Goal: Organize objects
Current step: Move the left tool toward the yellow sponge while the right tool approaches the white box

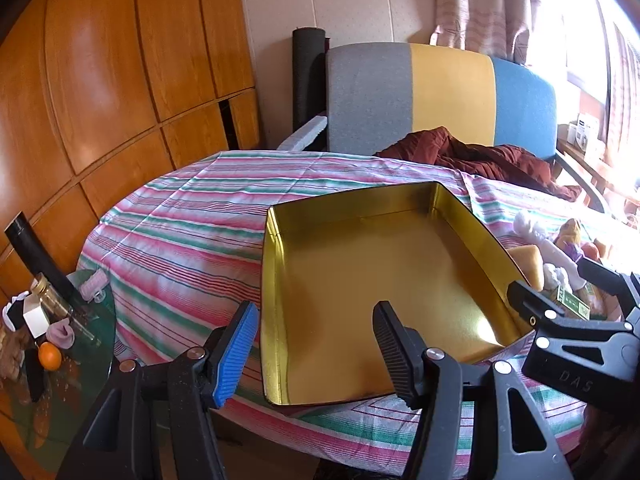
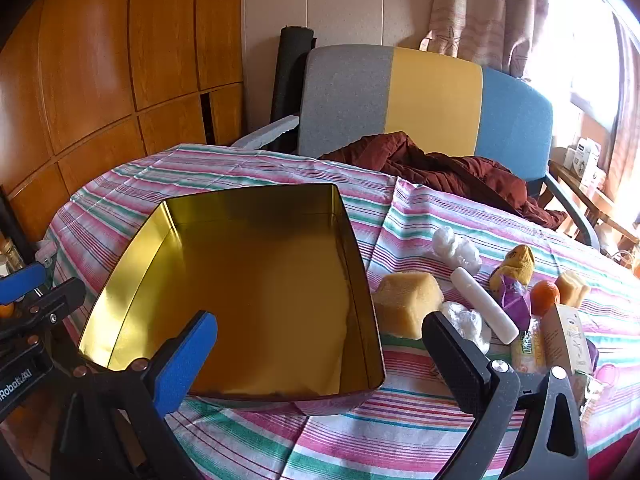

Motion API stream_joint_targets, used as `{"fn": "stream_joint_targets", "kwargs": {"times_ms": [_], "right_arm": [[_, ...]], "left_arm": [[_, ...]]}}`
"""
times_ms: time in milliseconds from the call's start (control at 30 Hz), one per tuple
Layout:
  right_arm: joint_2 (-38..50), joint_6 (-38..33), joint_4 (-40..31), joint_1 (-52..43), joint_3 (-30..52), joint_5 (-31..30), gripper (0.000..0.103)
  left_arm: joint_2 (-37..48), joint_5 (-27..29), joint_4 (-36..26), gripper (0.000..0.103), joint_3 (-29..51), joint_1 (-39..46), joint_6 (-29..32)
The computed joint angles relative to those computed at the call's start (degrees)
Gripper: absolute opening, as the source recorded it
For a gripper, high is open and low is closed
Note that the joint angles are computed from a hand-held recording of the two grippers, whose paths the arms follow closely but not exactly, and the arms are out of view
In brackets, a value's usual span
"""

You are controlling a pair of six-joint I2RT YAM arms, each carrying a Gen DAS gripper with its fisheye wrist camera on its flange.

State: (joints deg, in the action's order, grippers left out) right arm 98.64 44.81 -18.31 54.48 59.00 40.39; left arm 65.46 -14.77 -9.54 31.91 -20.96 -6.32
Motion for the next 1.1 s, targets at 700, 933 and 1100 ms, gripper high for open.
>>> {"fn": "stream_joint_targets", "kwargs": {"times_ms": [700,933,1100], "right_arm": [[-11.0,3.1,-1.0,-4.5,-10.1,1.9,0.103],[-19.2,6.4,-6.2,-8.5,-15.6,3.4,0.103],[-26.9,8.6,-11.6,-12.5,-20.3,4.4,0.103]], "left_arm": [[6.1,14.5,-0.5,0.061,4.1,-4.6,0.2],[10.8,17.0,-0.8,0.061,7.4,-10.3,2.0],[15.0,20.7,-1.7,0.062,11.3,-12.5,1.5]]}}
